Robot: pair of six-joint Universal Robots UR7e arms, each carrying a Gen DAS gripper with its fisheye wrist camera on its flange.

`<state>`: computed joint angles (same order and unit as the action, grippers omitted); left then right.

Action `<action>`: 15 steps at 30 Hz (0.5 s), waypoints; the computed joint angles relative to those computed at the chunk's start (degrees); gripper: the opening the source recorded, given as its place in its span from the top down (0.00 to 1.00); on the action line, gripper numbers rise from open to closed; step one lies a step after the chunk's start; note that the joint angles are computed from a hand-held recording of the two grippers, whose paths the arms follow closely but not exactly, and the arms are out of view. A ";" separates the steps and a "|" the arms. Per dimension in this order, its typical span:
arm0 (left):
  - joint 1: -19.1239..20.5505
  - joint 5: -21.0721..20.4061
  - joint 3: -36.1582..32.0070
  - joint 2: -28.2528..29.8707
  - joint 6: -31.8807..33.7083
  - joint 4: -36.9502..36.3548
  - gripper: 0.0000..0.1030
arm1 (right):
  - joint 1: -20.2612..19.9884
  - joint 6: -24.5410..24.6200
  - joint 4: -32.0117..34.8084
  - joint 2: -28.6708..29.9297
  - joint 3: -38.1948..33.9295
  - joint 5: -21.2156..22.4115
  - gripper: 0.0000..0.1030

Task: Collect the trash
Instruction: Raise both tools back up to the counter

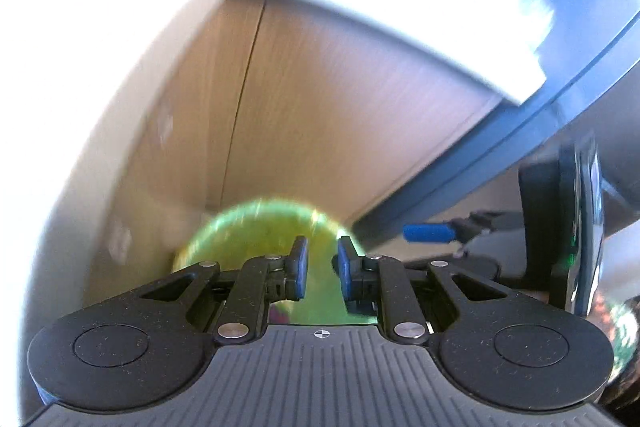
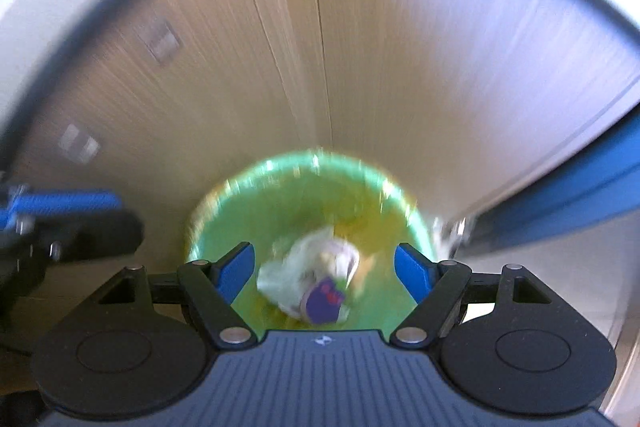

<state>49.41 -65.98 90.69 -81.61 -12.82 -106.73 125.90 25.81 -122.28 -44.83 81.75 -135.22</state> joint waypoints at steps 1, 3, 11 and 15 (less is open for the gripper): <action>-0.34 -0.12 -0.63 -0.23 0.35 -1.20 0.82 | 0.65 -1.11 -1.43 -0.03 -0.25 -1.16 0.24; -0.99 -0.13 -1.52 -1.26 0.96 -3.79 0.82 | 2.09 -3.92 -5.30 0.22 -0.92 -4.31 0.24; -3.07 10.55 -3.34 -7.32 -6.54 -9.58 0.82 | 4.74 -17.03 -16.85 4.75 -9.74 -5.85 0.24; -5.04 23.02 -4.65 -10.18 -10.79 -7.32 0.82 | 5.87 -27.55 -23.68 9.09 -16.23 -3.12 0.24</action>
